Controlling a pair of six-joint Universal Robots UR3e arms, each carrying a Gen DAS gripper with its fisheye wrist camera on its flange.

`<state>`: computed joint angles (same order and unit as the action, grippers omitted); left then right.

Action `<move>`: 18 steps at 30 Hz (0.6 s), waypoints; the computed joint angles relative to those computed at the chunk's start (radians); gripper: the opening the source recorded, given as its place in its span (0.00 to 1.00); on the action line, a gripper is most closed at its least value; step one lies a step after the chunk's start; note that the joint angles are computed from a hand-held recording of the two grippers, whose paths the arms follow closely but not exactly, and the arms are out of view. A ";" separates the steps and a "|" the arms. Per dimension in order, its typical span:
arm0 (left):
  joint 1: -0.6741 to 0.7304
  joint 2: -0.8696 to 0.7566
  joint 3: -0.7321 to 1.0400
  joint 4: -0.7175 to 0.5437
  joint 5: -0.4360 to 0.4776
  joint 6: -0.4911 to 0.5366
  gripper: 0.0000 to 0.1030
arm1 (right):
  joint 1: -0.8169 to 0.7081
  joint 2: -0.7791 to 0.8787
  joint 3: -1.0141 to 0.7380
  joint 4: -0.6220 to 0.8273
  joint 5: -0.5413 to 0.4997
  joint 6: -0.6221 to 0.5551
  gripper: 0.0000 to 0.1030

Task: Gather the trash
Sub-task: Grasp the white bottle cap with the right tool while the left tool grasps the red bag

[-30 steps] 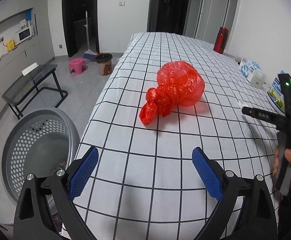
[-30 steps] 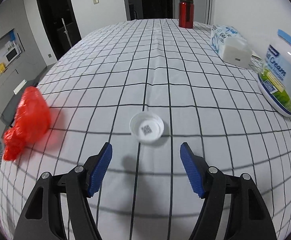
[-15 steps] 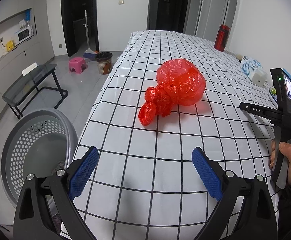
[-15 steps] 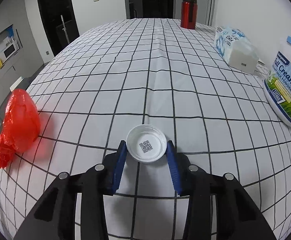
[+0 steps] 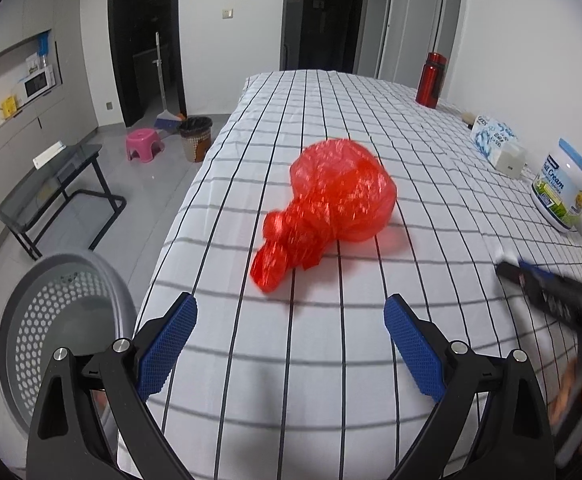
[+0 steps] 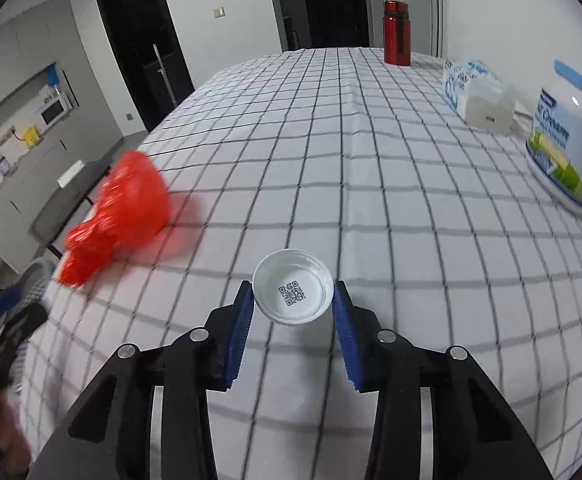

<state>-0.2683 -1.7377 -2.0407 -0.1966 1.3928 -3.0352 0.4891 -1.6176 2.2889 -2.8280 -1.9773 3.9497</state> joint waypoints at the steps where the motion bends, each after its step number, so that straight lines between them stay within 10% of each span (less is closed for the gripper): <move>1: -0.004 -0.025 0.030 -0.003 -0.002 -0.003 0.90 | 0.016 -0.003 0.006 -0.007 0.001 0.020 0.38; 18: -0.100 -0.383 0.432 -0.094 0.085 -0.008 0.89 | 0.029 -0.059 0.137 -0.207 0.074 0.040 0.38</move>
